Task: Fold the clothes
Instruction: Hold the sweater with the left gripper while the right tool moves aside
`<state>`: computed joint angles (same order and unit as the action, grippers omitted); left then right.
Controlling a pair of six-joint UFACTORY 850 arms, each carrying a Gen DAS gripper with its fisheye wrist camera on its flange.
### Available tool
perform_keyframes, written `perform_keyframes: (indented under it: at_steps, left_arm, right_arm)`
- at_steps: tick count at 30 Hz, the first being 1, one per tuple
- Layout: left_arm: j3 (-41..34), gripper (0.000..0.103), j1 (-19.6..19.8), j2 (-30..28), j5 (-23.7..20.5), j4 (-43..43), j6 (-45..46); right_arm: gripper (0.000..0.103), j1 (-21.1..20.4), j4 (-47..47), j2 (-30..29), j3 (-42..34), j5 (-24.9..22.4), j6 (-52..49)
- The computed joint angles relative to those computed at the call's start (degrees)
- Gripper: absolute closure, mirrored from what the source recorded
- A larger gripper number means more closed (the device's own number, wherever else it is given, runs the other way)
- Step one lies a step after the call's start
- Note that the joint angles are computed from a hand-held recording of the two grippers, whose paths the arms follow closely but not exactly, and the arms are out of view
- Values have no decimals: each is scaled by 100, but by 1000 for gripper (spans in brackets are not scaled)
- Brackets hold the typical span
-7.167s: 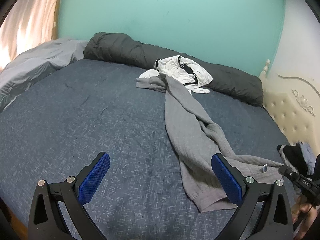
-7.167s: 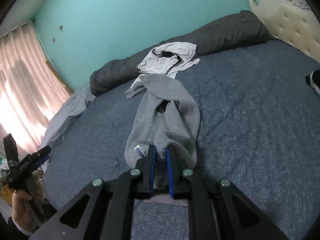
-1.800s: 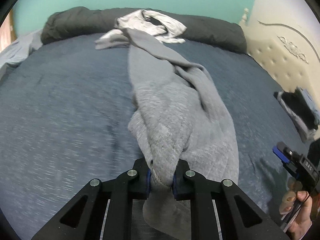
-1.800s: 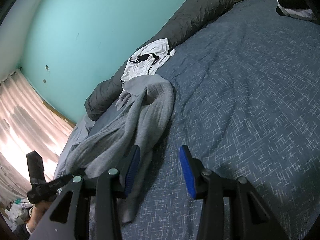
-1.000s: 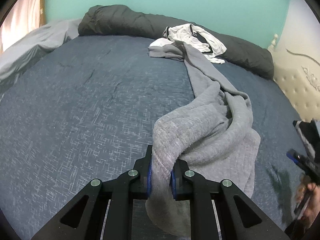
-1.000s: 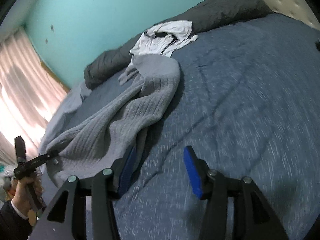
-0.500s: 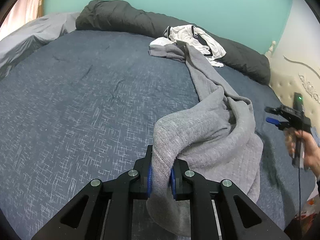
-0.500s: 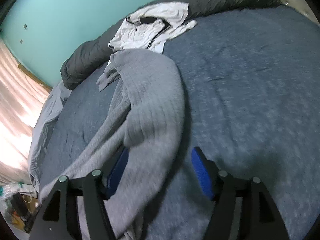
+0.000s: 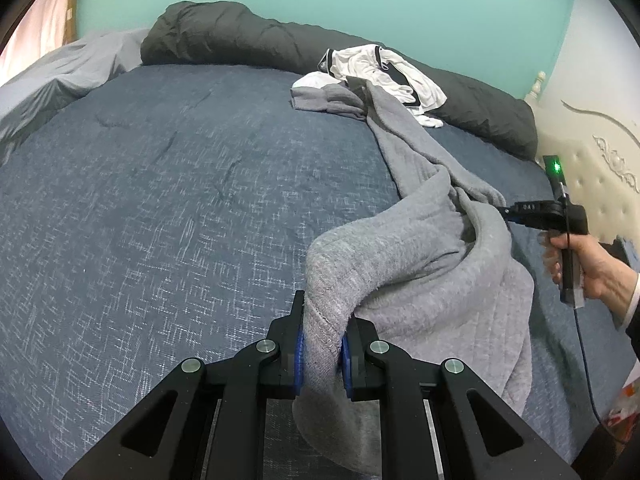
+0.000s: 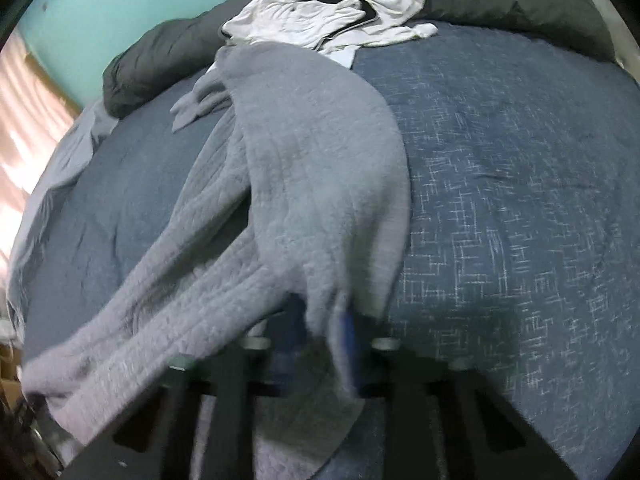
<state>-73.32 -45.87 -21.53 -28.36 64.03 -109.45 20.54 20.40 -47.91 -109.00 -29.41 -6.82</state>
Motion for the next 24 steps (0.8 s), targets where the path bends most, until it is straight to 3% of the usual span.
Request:
perform_keyframes:
  at_steps: [7, 11, 19, 24]
  left_arm:
    - [-223, 88, -165, 91, -312, -191, 253]
    - [-463, 89, -244, 131, -492, -285, 306]
    - [-1073, 89, -498, 132, -1170, -278, 605]
    - [-1282, 89, -633, 205, -1476, -146, 633]
  right_arm:
    - [97, -209, 737, 1236, 1285, 855, -887]
    - [97, -410, 1571, 1944, 1798, 1007, -1669]
    - [97, -711, 3469, 3420, 2891, 867, -3661]
    - [97, -930, 3695, 4098, 3528, 459, -3997]
